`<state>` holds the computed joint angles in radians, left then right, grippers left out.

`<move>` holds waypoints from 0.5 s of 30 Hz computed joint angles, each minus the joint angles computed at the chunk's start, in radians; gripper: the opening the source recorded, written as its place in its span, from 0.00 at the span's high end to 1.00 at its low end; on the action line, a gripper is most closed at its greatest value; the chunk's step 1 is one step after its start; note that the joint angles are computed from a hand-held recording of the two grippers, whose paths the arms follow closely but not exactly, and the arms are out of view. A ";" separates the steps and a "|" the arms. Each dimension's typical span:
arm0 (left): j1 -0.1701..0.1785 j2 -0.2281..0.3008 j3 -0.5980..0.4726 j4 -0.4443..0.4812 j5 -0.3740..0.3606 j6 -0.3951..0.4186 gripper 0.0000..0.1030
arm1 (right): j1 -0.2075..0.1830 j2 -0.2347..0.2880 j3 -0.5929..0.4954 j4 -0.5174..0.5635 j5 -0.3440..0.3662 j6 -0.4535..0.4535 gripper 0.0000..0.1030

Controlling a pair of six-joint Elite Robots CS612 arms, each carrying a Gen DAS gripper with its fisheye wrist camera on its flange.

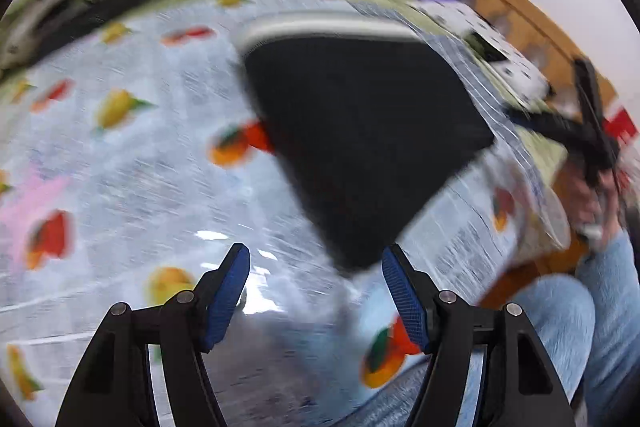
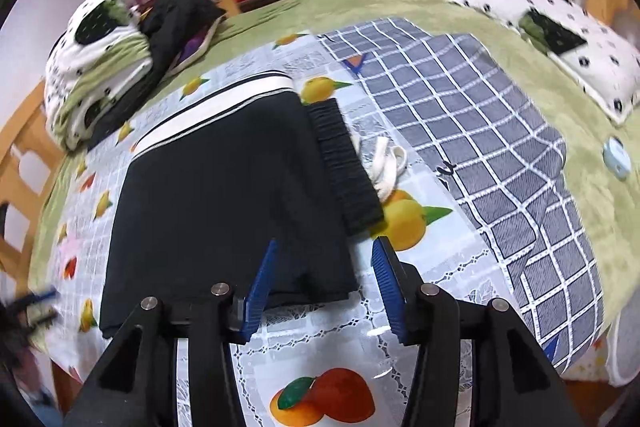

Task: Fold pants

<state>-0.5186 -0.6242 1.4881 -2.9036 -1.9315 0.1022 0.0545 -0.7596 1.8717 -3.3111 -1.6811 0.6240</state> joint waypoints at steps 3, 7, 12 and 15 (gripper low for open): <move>-0.009 0.026 -0.018 0.022 -0.045 0.032 0.35 | -0.013 0.013 -0.015 -0.007 0.023 0.019 0.46; -0.027 0.060 -0.053 0.063 -0.039 0.053 0.35 | -0.023 0.046 -0.065 0.019 0.025 0.000 0.42; -0.033 0.098 -0.082 -0.044 -0.010 -0.022 0.47 | -0.039 0.109 -0.158 0.122 0.051 -0.019 0.35; -0.020 0.108 -0.106 -0.031 -0.069 -0.048 0.68 | -0.049 0.131 -0.169 0.086 0.092 0.007 0.26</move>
